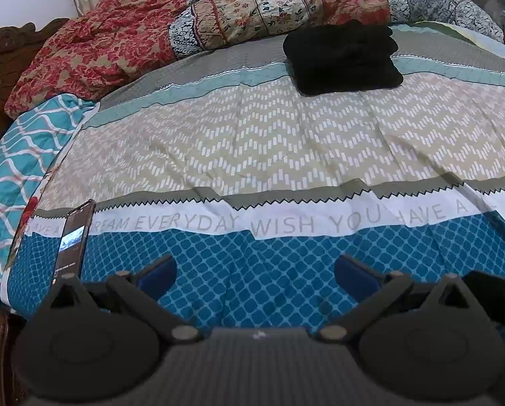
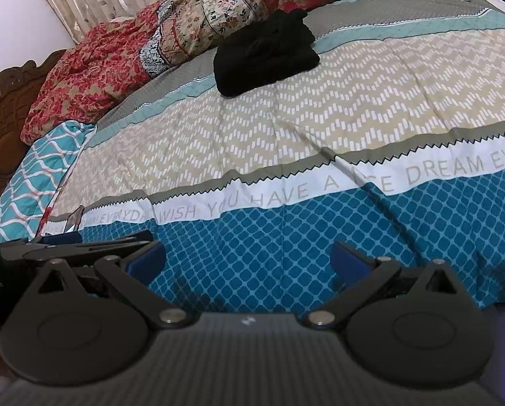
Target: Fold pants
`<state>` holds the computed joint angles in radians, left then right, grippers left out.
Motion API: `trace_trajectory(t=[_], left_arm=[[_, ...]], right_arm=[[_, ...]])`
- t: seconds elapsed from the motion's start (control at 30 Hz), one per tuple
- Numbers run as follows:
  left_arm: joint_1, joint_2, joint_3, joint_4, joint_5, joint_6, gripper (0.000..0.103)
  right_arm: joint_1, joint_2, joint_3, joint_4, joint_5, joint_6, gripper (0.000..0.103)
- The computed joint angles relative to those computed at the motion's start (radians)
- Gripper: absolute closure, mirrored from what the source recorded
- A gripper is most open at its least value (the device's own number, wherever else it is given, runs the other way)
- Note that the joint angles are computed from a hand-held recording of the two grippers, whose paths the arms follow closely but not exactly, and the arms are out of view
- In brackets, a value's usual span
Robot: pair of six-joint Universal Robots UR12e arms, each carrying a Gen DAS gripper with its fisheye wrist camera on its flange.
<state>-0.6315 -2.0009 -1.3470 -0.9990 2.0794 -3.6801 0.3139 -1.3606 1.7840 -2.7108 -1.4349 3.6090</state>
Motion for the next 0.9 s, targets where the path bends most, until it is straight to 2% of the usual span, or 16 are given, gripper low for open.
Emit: trace_trajectory(t=[0.63,0.9], left_arm=[[0.001,0.000,0.001,-0.007,-0.005,-0.007,0.000],[0.003,0.000,0.001,-0.019,-0.008,-0.017,0.000]], right_arm=[[0.008,0.000,0.004,-0.039,-0.054,0.029,0.000],[0.008,0.001,0.003,-0.024,-0.049,0.048,0.000]])
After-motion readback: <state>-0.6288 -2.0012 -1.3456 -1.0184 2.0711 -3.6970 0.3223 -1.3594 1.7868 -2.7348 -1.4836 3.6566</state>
